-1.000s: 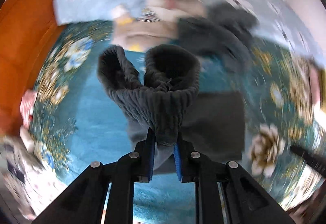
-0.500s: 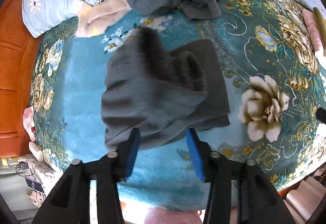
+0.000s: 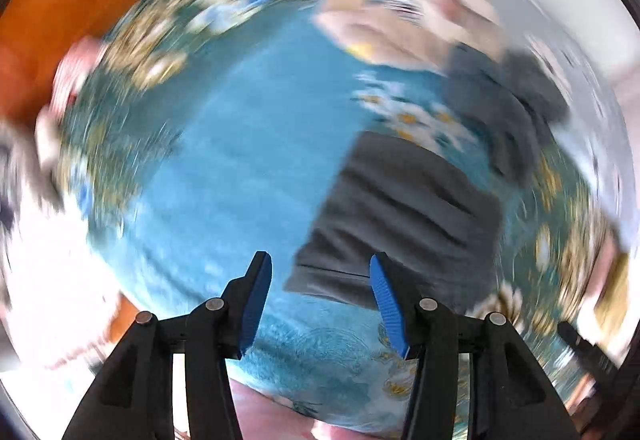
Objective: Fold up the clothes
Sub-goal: 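Grasp the folded sweatpants waistband with the right gripper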
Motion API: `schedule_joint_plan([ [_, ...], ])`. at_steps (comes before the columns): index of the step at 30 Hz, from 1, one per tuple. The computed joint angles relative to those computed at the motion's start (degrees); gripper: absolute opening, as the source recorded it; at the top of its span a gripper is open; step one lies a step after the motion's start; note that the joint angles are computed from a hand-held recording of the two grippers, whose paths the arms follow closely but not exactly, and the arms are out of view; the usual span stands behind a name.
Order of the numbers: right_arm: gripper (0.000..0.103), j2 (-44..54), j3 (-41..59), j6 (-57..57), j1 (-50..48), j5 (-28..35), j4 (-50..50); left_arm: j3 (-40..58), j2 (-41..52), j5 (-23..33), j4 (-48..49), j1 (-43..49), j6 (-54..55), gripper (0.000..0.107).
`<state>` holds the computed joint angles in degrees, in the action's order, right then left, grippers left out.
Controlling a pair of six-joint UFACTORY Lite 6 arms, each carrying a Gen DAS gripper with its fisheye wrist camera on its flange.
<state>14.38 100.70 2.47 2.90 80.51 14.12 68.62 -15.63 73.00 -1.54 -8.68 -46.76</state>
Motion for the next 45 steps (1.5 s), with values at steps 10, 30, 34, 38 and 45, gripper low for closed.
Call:
schedule_joint_plan([
  [10,0.063,18.70,8.64,10.74,13.19,-2.66,6.89,-6.13,1.30,-3.50,-9.38,14.43,22.43,0.052],
  [30,0.039,35.21,26.45,33.27,18.57,1.32,-5.09,-8.71,12.15,-4.63,-13.94,31.31,51.85,0.052],
  [34,0.016,28.29,19.57,31.69,17.40,-1.85,-3.27,-7.89,12.46,-4.47,-14.30,31.18,52.26,0.052],
  [38,0.000,24.01,16.22,31.46,15.30,-1.66,-6.40,-8.85,11.03,-4.15,-14.39,29.09,51.99,0.052],
  [45,0.002,15.86,6.11,29.72,10.87,-5.27,-6.16,-11.19,8.97,-3.88,-14.11,22.68,50.06,0.052],
])
